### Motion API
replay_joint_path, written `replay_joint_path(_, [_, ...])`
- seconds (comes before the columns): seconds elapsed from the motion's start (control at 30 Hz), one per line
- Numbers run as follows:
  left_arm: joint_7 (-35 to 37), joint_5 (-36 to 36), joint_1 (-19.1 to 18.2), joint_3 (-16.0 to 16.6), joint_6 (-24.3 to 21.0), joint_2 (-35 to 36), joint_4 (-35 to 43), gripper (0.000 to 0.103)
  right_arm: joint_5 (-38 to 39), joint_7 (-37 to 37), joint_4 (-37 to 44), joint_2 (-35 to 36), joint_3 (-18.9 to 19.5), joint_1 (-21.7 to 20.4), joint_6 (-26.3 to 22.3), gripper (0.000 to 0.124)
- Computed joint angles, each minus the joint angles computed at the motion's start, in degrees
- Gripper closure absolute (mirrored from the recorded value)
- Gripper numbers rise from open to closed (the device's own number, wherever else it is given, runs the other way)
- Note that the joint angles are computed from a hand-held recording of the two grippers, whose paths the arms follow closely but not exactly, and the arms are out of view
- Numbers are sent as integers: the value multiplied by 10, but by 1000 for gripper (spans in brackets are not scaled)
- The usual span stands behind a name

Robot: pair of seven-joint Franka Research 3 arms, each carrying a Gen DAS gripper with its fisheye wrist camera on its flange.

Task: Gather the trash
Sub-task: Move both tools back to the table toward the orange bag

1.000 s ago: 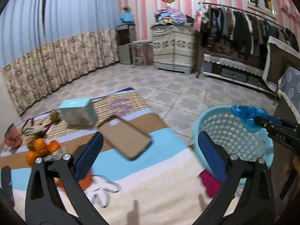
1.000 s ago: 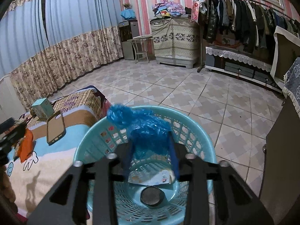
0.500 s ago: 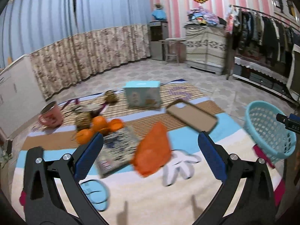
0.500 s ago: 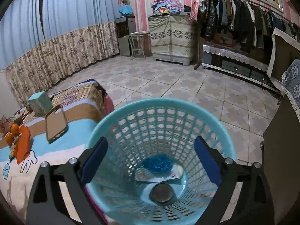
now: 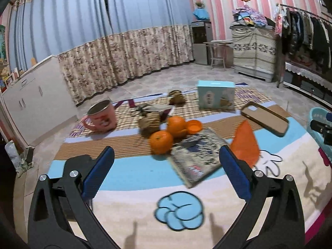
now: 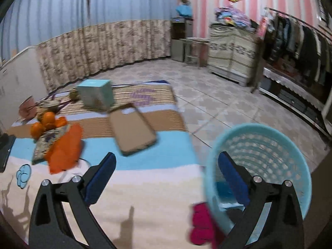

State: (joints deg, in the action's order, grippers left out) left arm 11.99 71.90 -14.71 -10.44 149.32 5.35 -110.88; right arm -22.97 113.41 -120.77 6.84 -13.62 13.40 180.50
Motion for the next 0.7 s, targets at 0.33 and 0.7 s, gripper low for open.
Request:
replay_joint_path(0.33, [-23,-9,31,16,28,-1,-19,6,31,-22,52,42,8,51,-21,27])
replay_joint_path(0.7, [-17,-27,41,27,28,24,-20,6,301,-301,81,81,208,-91,-64,27])
